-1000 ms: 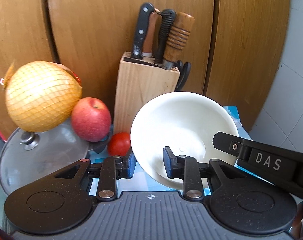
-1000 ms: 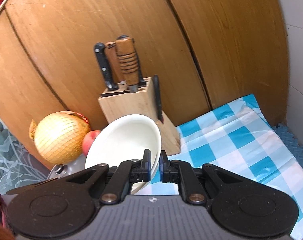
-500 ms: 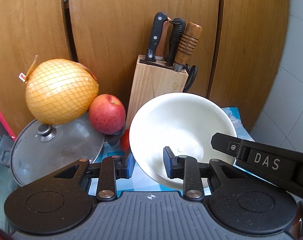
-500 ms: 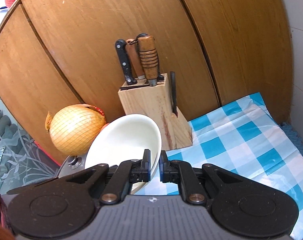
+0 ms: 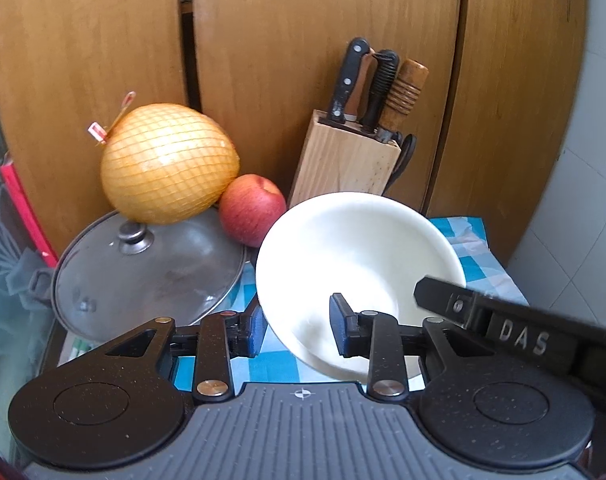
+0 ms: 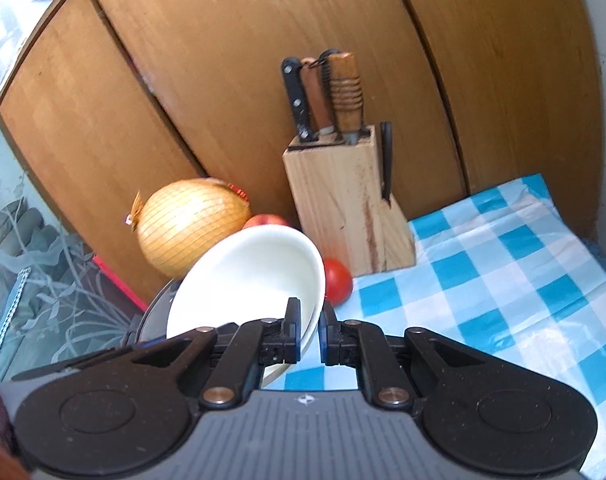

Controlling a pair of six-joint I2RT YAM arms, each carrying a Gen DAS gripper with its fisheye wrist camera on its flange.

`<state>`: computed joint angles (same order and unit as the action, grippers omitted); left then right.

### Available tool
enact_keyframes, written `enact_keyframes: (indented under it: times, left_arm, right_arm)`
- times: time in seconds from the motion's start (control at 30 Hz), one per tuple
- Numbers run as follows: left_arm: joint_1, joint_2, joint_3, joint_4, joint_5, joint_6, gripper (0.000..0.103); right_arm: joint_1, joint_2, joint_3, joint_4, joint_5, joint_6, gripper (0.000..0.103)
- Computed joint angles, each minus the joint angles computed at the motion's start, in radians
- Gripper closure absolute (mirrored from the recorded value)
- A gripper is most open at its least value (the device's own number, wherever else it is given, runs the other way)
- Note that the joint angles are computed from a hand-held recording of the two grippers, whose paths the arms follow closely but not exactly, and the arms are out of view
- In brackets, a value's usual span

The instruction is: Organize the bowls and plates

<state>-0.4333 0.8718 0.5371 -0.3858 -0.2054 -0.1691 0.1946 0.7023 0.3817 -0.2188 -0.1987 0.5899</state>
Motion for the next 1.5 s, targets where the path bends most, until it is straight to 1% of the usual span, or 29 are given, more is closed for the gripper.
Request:
enact_keyframes:
  times: [0.2, 0.43, 0.63, 0.83, 0.9, 1.0, 1.07, 1.17, 1.33, 1.5]
  left_arm:
    - [0.033, -0.085, -0.042, -0.051, 0.014, 0.013, 0.062]
    - [0.081, -0.183, -0.064, -0.123, 0.054, 0.023, 0.062]
    - [0.136, -0.288, -0.096, -0.202, 0.092, 0.048, 0.062]
    - [0.219, -0.353, -0.138, -0.254, 0.147, 0.072, 0.061]
    - [0.261, -0.359, -0.158, -0.258, 0.183, 0.086, 0.06]
    - [0.36, -0.379, -0.188, -0.276, 0.279, 0.122, 0.06]
    - [0.409, -0.39, -0.205, -0.287, 0.323, 0.152, 0.06]
    - [0.462, -0.422, -0.227, -0.311, 0.355, 0.196, 0.06]
    - [0.595, -0.432, -0.259, -0.331, 0.434, 0.282, 0.06]
    - [0.64, -0.395, -0.286, -0.303, 0.45, 0.319, 0.06]
  right_arm:
    - [0.105, -0.059, -0.004, -0.044, 0.083, 0.03, 0.093]
    - [0.188, -0.089, -0.008, -0.081, 0.125, 0.062, 0.092]
    - [0.303, -0.118, -0.018, -0.113, 0.199, 0.095, 0.092]
    - [0.436, -0.075, -0.027, -0.115, 0.282, 0.139, 0.092]
    - [0.467, -0.061, -0.03, -0.119, 0.303, 0.153, 0.092]
    - [0.521, -0.042, -0.032, -0.132, 0.345, 0.173, 0.092]
    - [0.538, -0.028, -0.037, -0.131, 0.348, 0.186, 0.092]
    - [0.545, 0.011, -0.04, -0.107, 0.329, 0.199, 0.092]
    - [0.62, 0.083, -0.043, -0.071, 0.363, 0.236, 0.092]
    - [0.634, 0.146, -0.046, -0.034, 0.359, 0.249, 0.092]
